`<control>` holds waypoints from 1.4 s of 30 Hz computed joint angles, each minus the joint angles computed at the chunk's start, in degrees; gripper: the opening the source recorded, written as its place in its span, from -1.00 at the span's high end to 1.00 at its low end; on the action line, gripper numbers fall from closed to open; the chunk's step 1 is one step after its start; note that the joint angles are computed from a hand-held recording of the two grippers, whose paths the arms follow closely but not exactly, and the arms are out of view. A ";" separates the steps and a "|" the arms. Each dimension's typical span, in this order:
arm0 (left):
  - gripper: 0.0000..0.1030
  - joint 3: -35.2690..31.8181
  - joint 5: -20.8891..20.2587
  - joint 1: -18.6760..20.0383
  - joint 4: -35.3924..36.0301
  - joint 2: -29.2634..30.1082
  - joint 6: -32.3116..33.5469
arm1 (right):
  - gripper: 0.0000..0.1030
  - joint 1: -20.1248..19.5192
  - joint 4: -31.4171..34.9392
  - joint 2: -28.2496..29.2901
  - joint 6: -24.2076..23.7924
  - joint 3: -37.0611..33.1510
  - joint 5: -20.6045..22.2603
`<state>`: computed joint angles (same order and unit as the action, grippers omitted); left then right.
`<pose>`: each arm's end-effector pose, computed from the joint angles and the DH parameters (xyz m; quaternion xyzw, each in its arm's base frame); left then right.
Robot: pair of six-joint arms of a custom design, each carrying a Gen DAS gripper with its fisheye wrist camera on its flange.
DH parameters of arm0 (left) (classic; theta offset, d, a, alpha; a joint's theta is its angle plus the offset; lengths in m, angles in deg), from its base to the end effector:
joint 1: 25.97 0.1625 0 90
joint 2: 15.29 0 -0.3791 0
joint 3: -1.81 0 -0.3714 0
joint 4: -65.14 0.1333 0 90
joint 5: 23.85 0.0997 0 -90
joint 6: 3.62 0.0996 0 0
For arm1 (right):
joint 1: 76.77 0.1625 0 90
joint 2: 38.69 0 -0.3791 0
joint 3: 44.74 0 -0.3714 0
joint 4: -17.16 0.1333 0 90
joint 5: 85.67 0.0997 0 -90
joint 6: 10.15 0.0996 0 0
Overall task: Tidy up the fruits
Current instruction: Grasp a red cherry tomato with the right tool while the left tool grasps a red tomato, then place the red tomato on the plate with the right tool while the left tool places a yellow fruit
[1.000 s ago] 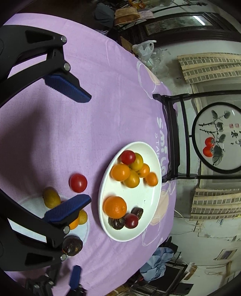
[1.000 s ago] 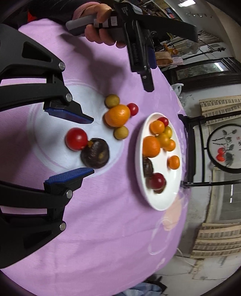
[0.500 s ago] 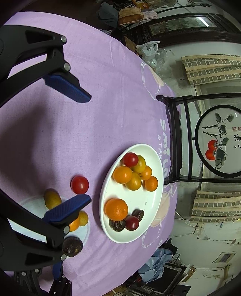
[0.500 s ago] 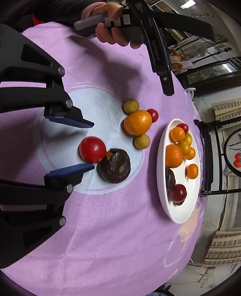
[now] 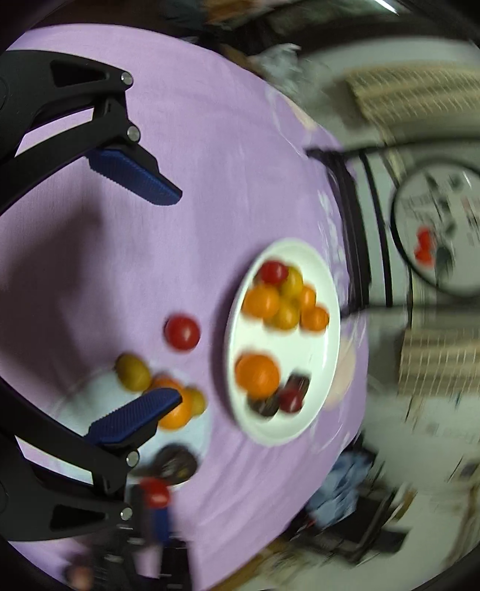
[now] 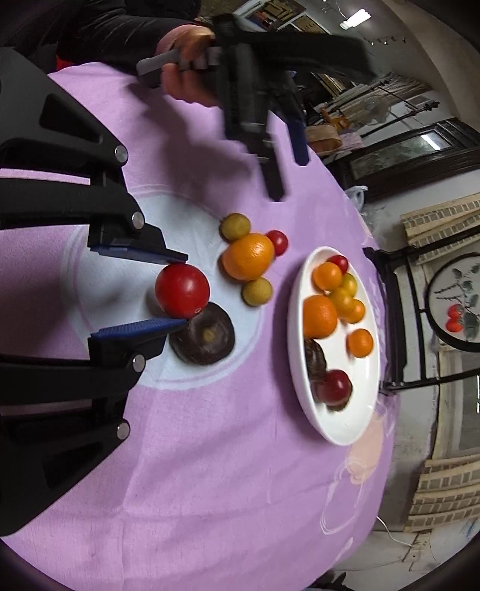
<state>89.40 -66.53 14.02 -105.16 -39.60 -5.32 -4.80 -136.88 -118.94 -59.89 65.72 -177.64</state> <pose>-0.3481 -0.5615 -0.0486 0.3165 0.8508 -0.2951 0.2981 -0.0385 -0.5379 0.3221 0.2565 -0.9216 0.2323 0.1758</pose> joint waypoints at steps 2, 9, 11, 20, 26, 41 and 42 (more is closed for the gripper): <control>-0.87 0.52 -0.84 -0.65 -0.81 0.69 3.26 | 0.42 -0.07 0.01 -0.02 0.68 -0.17 0.07; -0.16 -0.93 -5.21 -0.18 5.82 1.87 5.14 | 0.42 0.11 -0.52 0.04 1.15 -0.06 -0.69; -0.02 -1.24 -5.81 0.02 6.78 2.27 5.15 | 0.42 0.15 -0.58 0.03 1.16 -0.06 -0.74; 0.24 -2.92 -5.73 0.52 7.67 4.00 6.25 | 0.42 0.29 -1.19 -0.34 0.98 0.49 -0.66; 0.41 -3.64 -6.07 0.57 8.66 4.38 6.43 | 0.42 0.17 -2.15 -0.28 0.77 0.65 -0.64; 0.44 0.57 -11.25 -0.19 0.58 -0.27 4.47 | 0.42 -1.54 2.25 -1.29 -1.34 -0.46 11.94; 0.44 0.31 -12.01 -0.05 -0.38 -0.47 3.97 | 0.42 -1.46 1.22 -0.79 -0.44 -0.96 13.21</control>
<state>89.70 -78.54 13.97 -105.55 -40.07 -1.35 -6.26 -135.66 -119.74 -60.33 64.76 -164.43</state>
